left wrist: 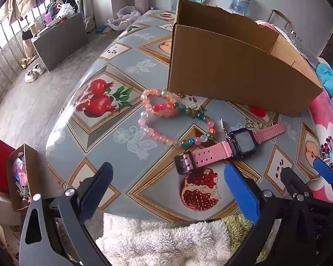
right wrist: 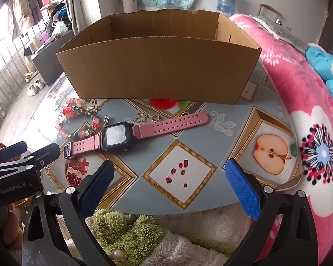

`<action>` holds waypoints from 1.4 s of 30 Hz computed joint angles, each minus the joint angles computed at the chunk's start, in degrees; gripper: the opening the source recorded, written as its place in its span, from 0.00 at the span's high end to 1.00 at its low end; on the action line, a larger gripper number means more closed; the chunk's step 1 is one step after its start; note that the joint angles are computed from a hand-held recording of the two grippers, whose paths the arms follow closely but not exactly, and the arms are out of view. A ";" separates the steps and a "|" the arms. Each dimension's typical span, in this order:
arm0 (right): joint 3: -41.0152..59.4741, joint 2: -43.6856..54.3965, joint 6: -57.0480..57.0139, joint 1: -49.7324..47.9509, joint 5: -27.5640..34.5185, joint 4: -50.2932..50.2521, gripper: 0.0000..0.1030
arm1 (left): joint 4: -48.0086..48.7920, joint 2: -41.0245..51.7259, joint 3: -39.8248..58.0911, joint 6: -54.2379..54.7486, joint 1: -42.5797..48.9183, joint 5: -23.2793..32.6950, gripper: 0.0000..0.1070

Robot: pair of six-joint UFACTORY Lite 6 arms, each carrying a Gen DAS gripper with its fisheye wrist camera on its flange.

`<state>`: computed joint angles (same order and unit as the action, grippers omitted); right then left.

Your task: Organize jewelry

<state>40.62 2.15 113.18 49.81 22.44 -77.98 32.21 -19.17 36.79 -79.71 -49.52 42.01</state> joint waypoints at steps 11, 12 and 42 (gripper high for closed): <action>0.40 0.33 0.27 0.64 0.80 -0.07 0.07 | 0.06 0.05 -0.41 0.28 0.71 -0.49 0.08; 0.42 0.35 0.33 0.69 0.86 -0.10 0.07 | 0.10 0.15 -0.35 0.26 0.71 -0.46 0.08; 0.80 0.14 -0.93 0.54 0.77 0.62 0.07 | -0.06 0.05 0.28 0.55 0.71 0.39 0.08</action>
